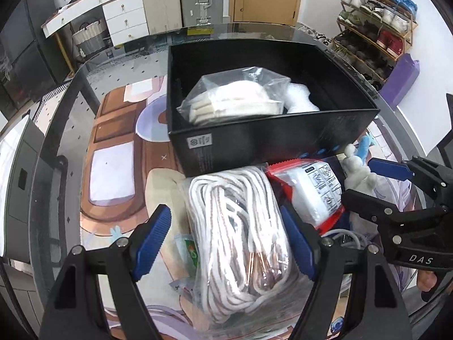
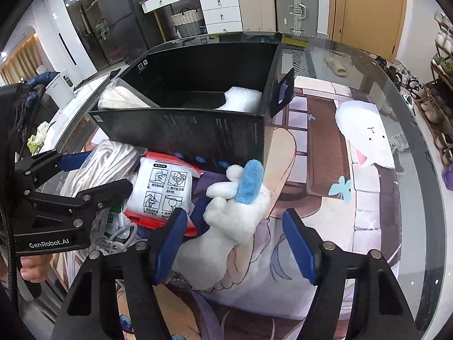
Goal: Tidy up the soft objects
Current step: 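Grasp the white plush toy with the right tool while the left tool grasps the white rope bag, then lift the white plush toy with the right tool toward the black box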
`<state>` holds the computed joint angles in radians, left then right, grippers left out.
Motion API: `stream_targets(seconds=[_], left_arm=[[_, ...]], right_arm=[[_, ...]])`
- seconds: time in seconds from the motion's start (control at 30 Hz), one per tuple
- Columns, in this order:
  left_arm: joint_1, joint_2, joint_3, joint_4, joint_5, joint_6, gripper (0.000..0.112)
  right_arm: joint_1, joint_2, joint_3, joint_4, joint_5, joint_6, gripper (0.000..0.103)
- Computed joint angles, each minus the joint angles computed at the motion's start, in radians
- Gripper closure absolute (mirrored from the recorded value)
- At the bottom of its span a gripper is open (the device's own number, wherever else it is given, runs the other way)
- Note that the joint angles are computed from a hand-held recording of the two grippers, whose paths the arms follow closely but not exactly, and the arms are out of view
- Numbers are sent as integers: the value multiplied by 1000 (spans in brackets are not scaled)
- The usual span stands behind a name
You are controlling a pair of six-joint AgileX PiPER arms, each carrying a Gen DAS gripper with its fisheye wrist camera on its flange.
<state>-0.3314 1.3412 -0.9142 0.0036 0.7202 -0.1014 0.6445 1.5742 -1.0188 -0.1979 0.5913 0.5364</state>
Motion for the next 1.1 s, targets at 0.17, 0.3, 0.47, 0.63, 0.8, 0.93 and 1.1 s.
stream_targets(seconds=[0.17,0.3,0.47,0.63,0.8,0.93,1.1], left_arm=[[0,14,-8,5,14,8,48],[-5,9,-10,11,20,3,51],[4,3,-16,-8,34,13,56],[14,-14,-15,-13,49,28,59],[18,-28,-14,-21,59,43,62],[11,-41,-17,-26,65,46,64],[9,-54,-14,-52,74,69,66]], right_arm=[[6,8,-6,8,3,-18,49],[8,7,-4,24,4,-41,59],[-1,-3,2,56,7,-73,62],[7,-24,7,45,17,-66,63],[19,-61,20,27,21,-43,63],[40,-83,24,0,27,-14,63],[59,-109,32,-31,34,18,63]])
